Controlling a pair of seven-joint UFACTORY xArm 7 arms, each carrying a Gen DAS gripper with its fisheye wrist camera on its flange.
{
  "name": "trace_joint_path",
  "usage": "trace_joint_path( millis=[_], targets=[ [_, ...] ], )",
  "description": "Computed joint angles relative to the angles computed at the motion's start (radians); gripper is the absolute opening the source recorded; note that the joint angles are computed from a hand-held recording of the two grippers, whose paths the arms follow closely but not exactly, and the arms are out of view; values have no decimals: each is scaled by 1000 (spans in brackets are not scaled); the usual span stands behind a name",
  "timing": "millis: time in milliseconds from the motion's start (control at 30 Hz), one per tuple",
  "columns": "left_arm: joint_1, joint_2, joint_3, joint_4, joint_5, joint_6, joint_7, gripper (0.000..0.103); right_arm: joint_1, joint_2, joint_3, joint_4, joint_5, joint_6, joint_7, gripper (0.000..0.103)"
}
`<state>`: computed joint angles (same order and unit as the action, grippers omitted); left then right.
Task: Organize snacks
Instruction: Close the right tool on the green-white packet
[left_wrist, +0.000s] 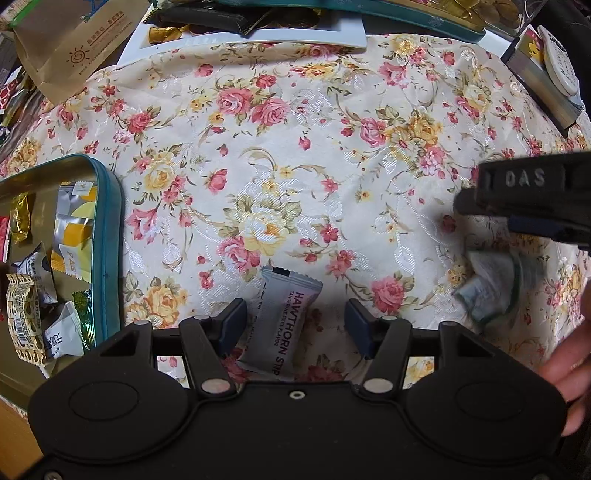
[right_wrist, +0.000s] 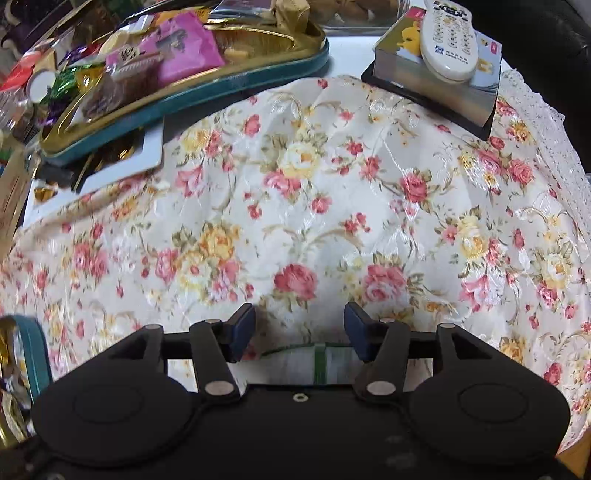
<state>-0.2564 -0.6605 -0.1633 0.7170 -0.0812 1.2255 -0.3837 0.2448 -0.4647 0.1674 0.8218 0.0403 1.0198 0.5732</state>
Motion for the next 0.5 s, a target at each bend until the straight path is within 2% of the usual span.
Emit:
trace_joint_path(
  millis=[233, 500],
  targets=[
    [7, -6, 12, -6, 5, 2, 17, 62, 20, -88, -56, -59, 89, 56, -112, 55],
    [13, 4, 8, 1, 6, 10, 20, 62, -10, -238, -110, -148, 186, 145, -157, 56]
  ],
)
